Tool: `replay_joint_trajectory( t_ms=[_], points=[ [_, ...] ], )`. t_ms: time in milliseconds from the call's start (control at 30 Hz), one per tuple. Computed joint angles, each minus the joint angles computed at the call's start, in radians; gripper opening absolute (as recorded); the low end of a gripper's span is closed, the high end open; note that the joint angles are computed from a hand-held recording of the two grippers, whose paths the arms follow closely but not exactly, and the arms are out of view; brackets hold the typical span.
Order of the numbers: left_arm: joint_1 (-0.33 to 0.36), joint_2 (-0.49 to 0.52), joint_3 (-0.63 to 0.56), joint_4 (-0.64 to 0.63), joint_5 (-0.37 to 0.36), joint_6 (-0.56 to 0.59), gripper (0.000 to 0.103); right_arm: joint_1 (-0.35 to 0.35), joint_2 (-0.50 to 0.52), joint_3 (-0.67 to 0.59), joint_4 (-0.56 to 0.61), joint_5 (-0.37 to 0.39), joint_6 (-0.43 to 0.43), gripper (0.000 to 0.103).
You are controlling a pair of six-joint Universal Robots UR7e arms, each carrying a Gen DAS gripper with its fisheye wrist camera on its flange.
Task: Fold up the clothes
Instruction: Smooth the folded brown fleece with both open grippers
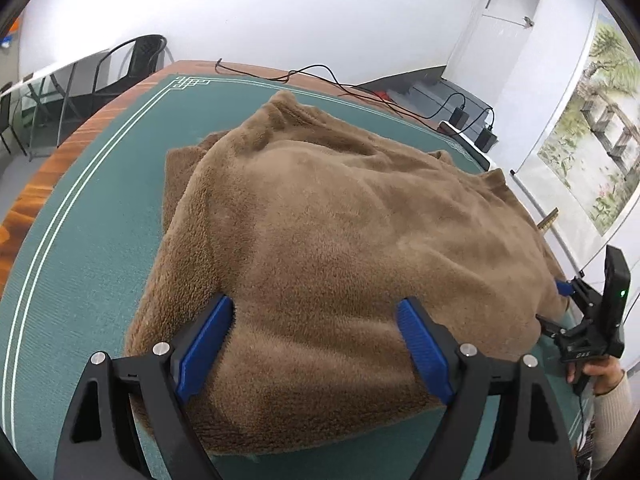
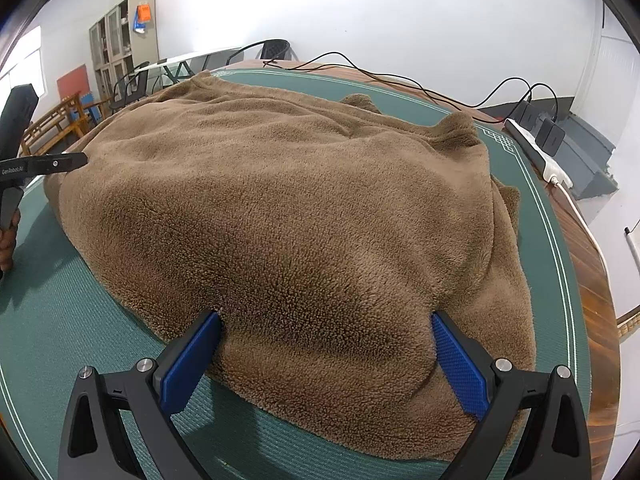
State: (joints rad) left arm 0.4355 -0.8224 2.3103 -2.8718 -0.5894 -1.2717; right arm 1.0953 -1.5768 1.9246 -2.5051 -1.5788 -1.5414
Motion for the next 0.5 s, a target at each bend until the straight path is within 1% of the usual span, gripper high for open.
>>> replay_joint_trajectory(
  t_ms=[100,167,233,333,433,500],
  points=[
    [-0.033,-0.011,0.011,-0.002,0.003,-0.029,0.087,-0.001,-0.001,0.004,-0.008,0.001,-0.003,0.103],
    [-0.039,-0.02,0.006,0.058,-0.001,-0.05,0.088,-0.001,-0.002,0.005,-0.011,0.002,-0.004,0.103],
    [-0.027,-0.025,-0.004,0.138,-0.016,-0.068,0.087,-0.002,-0.003,0.005,-0.01,0.003,-0.004,0.103],
    [-0.028,-0.024,-0.002,0.15,-0.017,-0.073,0.087,-0.003,-0.004,0.011,-0.022,0.007,-0.011,0.103],
    [-0.021,-0.027,-0.025,0.21,-0.027,-0.088,0.087,-0.004,-0.011,0.033,-0.065,0.013,-0.032,0.103],
    [-0.021,-0.035,-0.021,0.195,-0.036,-0.095,0.088,-0.002,-0.011,0.035,-0.072,0.008,-0.023,0.103]
  ],
)
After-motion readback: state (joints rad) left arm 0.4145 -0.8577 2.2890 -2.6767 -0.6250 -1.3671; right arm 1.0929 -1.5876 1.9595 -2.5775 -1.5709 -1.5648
